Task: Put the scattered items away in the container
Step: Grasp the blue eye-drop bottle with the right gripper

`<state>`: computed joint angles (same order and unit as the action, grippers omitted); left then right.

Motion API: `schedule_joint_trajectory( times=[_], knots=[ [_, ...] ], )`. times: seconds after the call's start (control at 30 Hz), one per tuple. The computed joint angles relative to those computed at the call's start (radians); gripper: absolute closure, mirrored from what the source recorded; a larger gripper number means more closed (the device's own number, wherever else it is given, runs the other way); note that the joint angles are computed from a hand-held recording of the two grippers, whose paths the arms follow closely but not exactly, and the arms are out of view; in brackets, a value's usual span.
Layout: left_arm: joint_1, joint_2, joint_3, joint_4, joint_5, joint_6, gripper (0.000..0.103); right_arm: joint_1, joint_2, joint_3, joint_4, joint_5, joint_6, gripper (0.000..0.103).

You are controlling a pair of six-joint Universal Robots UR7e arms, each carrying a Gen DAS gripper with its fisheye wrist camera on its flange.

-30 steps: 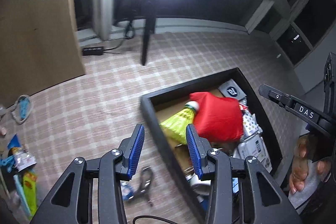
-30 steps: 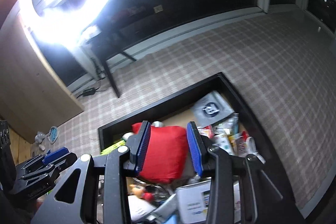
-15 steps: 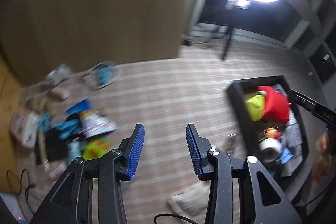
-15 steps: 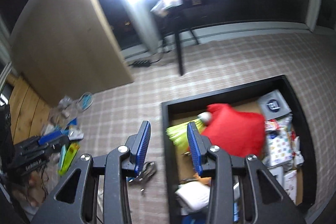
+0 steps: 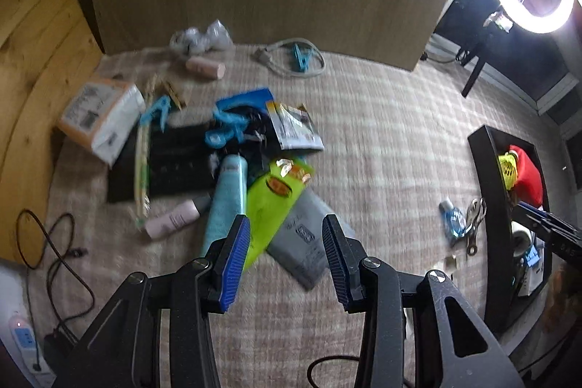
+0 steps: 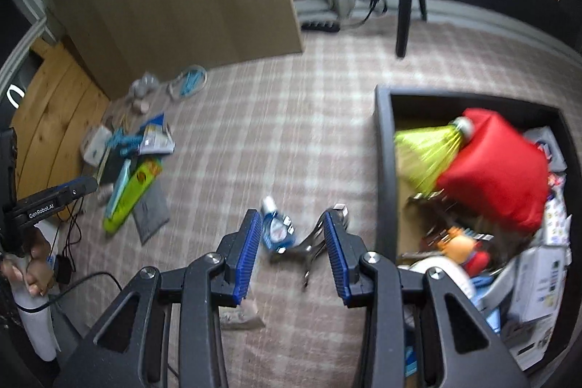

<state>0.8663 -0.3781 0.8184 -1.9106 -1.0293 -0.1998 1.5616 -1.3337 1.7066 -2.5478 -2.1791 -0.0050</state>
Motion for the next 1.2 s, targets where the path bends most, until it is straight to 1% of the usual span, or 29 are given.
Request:
schedule_joint_trajectory(
  times=[0.1,0.2,0.33,0.37,0.43,0.47,0.57,0.63,0.7,0.73,0.8,0.87,0.93,0.97,1.0,1.03,1.13,1.17,1.2],
  knots=[
    [0.000,-0.008,0.037,-0.007,-0.021,-0.004,0.065,-0.013,0.011,0.000,0.021,0.032,0.019,0.067],
    [0.003,-0.003,0.052,0.012,-0.037,-0.028,0.065,-0.012,0.047,-0.022,0.032,0.010,0.003,0.067],
    [0.016,0.029,0.013,0.087,-0.068,-0.097,0.062,-0.015,0.096,-0.062,0.072,-0.019,-0.024,0.067],
    [0.017,0.037,0.003,0.100,-0.063,-0.111,0.061,-0.015,0.107,-0.070,0.082,-0.029,-0.030,0.067],
    [0.017,0.055,-0.018,0.115,-0.045,-0.145,0.048,-0.015,0.132,-0.086,0.092,-0.057,-0.046,0.067],
    [0.016,0.063,-0.027,0.119,-0.039,-0.157,0.046,-0.014,0.144,-0.094,0.095,-0.074,-0.054,0.067],
    [0.014,0.099,-0.076,0.162,-0.022,-0.193,0.041,-0.016,0.165,-0.111,0.113,-0.091,-0.073,0.067],
    [0.009,0.125,-0.110,0.198,0.009,-0.214,0.035,-0.017,0.180,-0.126,0.127,-0.106,-0.085,0.061],
    [0.010,0.148,-0.144,0.232,0.023,-0.223,0.034,-0.019,0.191,-0.142,0.144,-0.113,-0.094,0.058],
    [0.013,0.162,-0.168,0.254,0.017,-0.245,0.034,-0.019,0.196,-0.148,0.150,-0.115,-0.096,0.058],
    [0.016,0.176,-0.194,0.262,0.014,-0.276,0.028,-0.019,0.206,-0.163,0.161,-0.122,-0.107,0.058],
    [0.019,0.201,-0.245,0.286,-0.003,-0.304,0.028,-0.019,0.215,-0.174,0.168,-0.133,-0.114,0.058],
    [0.019,0.221,-0.281,0.302,-0.014,-0.306,0.026,-0.020,0.223,-0.188,0.180,-0.137,-0.121,0.058],
    [0.017,0.231,-0.298,0.315,-0.007,-0.298,0.026,-0.020,0.226,-0.194,0.185,-0.136,-0.124,0.058],
    [0.014,0.236,-0.306,0.325,-0.001,-0.259,0.026,-0.022,0.228,-0.201,0.194,-0.131,-0.126,0.058],
    [0.010,0.238,-0.304,0.327,0.011,-0.258,0.026,-0.024,0.229,-0.205,0.198,-0.128,-0.127,0.058],
    [-0.007,0.243,-0.289,0.334,0.060,-0.239,0.026,-0.027,0.235,-0.215,0.207,-0.137,-0.134,0.058],
    [-0.016,0.241,-0.270,0.329,0.088,-0.217,0.024,-0.028,0.236,-0.218,0.213,-0.139,-0.133,0.058],
    [-0.025,0.223,-0.219,0.282,0.110,-0.185,0.026,-0.031,0.238,-0.222,0.227,-0.143,-0.129,0.058]
  ],
)
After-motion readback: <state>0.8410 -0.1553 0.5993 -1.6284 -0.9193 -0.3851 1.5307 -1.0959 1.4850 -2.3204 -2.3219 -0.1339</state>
